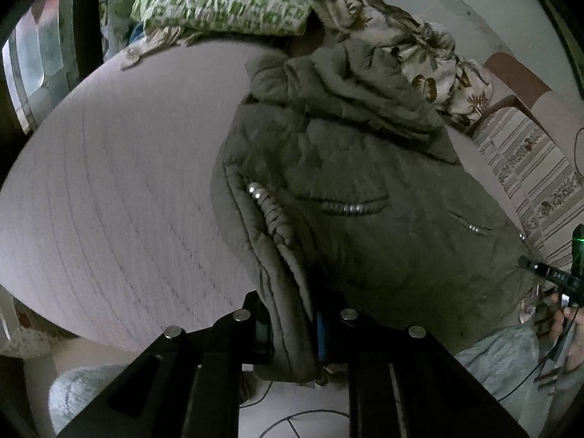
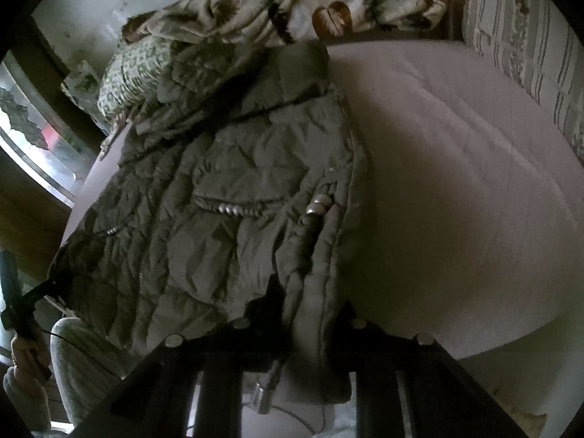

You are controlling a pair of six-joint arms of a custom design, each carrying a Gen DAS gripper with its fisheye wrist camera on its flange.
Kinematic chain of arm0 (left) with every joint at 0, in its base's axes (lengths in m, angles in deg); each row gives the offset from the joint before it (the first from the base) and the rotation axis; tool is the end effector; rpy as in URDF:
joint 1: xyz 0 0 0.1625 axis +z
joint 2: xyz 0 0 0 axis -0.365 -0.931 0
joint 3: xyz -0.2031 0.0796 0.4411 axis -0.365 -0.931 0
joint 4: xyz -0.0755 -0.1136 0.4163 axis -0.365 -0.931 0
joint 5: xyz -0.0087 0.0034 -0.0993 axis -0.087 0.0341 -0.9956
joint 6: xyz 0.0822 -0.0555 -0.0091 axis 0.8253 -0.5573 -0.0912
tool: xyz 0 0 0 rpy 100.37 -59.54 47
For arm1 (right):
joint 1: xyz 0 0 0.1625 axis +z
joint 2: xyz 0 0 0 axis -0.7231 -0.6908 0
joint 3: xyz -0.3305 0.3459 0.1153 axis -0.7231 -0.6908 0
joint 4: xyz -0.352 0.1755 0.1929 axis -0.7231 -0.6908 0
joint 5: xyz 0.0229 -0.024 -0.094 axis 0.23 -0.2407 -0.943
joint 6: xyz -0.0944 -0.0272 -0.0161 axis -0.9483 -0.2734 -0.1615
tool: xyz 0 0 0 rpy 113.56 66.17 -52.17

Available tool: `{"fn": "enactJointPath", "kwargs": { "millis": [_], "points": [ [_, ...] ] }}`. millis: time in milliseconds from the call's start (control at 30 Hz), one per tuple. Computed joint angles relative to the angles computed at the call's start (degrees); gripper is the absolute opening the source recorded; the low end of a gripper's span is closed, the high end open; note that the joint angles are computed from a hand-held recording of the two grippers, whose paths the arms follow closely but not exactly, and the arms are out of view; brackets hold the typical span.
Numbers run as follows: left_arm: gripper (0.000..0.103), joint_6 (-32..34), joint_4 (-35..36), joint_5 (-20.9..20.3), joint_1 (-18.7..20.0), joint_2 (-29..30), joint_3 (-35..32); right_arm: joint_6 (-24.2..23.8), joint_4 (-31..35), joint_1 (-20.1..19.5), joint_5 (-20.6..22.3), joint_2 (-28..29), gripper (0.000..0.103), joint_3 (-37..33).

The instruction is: Fold large clothes

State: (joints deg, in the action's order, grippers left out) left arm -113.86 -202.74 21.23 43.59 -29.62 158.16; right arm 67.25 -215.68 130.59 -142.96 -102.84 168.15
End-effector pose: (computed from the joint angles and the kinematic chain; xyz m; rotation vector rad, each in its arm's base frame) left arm -0.2643 -0.3116 0.2724 0.4184 2.6041 -0.5761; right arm 0.0680 -0.2541 0.3442 0.0673 -2.4893 0.7991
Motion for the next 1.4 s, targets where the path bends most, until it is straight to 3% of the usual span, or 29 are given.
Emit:
{"fn": "enactJointPath", "kwargs": {
  "millis": [200, 467, 1033, 1400],
  "points": [
    [0.016, 2.0, 0.9, 2.6, -0.4, 2.4, -2.6, 1.4, -0.8, 4.8, -2.9, 2.1, 0.02, -1.9],
    [0.016, 5.2, 0.1, 6.0, -0.5, 5.5, -5.7, 1.7, -1.4, 8.2, -4.3, 3.7, 0.02, -4.2],
    [0.016, 9.7, -3.4, 9.7, 2.7, 10.2, -10.6, 2.9, -2.1, 11.5, -4.8, 8.4, 0.02, -11.0],
    [0.016, 13.1, -6.6, 10.8, 5.9, 13.8, -14.2, 3.3, -2.5, 11.6, -4.5, 12.1, 0.019, -15.3]
  ]
}}
